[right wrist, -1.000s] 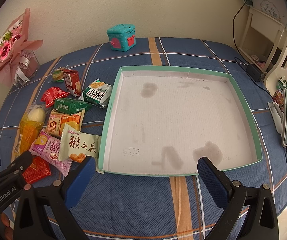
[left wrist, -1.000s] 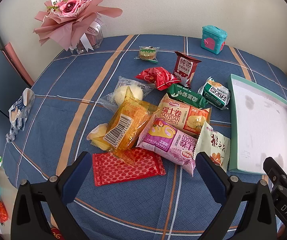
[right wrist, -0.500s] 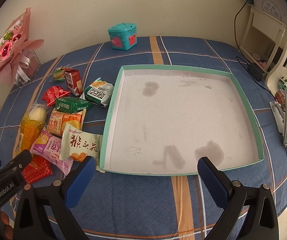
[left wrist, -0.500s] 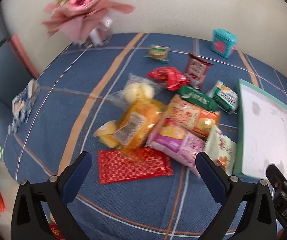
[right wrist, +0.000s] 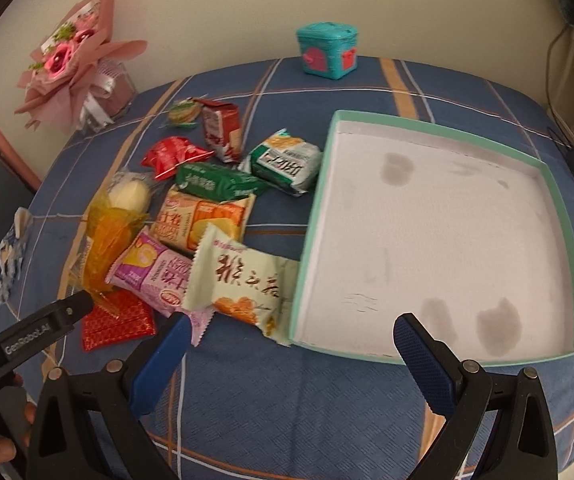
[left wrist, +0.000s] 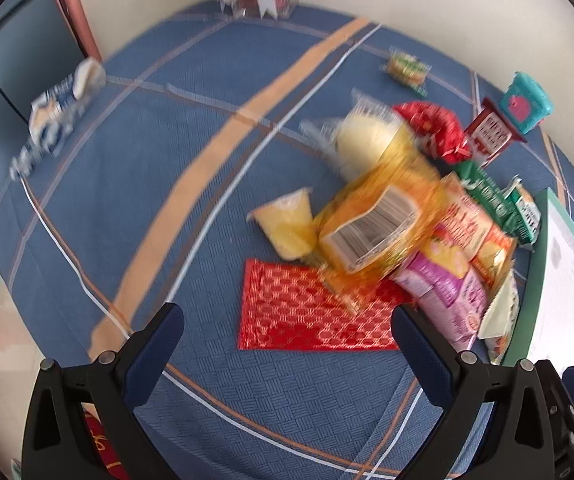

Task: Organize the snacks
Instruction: 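Grasp the yellow bread bag with the left tool while the right tool grasps the pink roll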

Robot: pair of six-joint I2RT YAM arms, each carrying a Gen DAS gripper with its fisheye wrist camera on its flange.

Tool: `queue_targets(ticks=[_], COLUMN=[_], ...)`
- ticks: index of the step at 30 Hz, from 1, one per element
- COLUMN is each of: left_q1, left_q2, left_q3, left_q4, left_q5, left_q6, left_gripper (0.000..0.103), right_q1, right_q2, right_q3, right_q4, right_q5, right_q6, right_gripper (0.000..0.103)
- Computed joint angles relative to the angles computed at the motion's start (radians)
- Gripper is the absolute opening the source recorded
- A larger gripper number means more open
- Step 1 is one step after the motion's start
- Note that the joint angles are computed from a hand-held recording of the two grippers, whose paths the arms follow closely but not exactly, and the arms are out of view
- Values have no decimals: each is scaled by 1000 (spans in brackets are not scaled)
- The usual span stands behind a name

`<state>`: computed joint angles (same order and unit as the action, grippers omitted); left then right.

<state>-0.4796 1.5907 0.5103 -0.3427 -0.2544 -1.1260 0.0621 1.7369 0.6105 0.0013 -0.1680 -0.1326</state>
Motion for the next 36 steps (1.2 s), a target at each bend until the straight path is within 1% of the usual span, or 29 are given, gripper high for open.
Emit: queue_targets(ticks=[3,5,8,10,14,17,18,20,25,29,31,35,36], left_q1=[28,32,60,89,148,201,206,221,218,229,235,236,236], left_q2=[36,41,35,27,16,23,9,16,51,60,75,114,125], left_q3=[15,33,58,73,114,157,140,150,164,156,155,163,165], left_q4=[23,8,-10,-20,-32,-26,-14,-2,34,59,82,116,128], left_q5=[23,4,-10,-9,-10,17,23,37,61,87,101,129,139], left_q6=[44,75,147,202,328,422,437,471,505,524,538,562,566], left_gripper=[103,103,103,103,103,103,103,103,103,103,103,98,97], right_q1=[33,53,75,87,121,158,170,193,244,284,299,319,322], right_q2=[13,20,35,48,68,88,93,107,163,193,216,273,290], right_q3=[7,11,28,47,87,123,134,158,225,246,262,301,313], right_q4=[-2,-3,-13,-23,-42,-61,-66,-79,-123,-117,-119,-118,-121], right_q5=[9,19,24,28,31,32,29,17,-3,-7,-11,-7,-8], right_q6=[-13,-22,-25,-21,-19,-20,-22,-29,-59,-88,-102,-108,-110], right_gripper=[102,102,101,98,94,90,89,87,81,77,72,70,66])
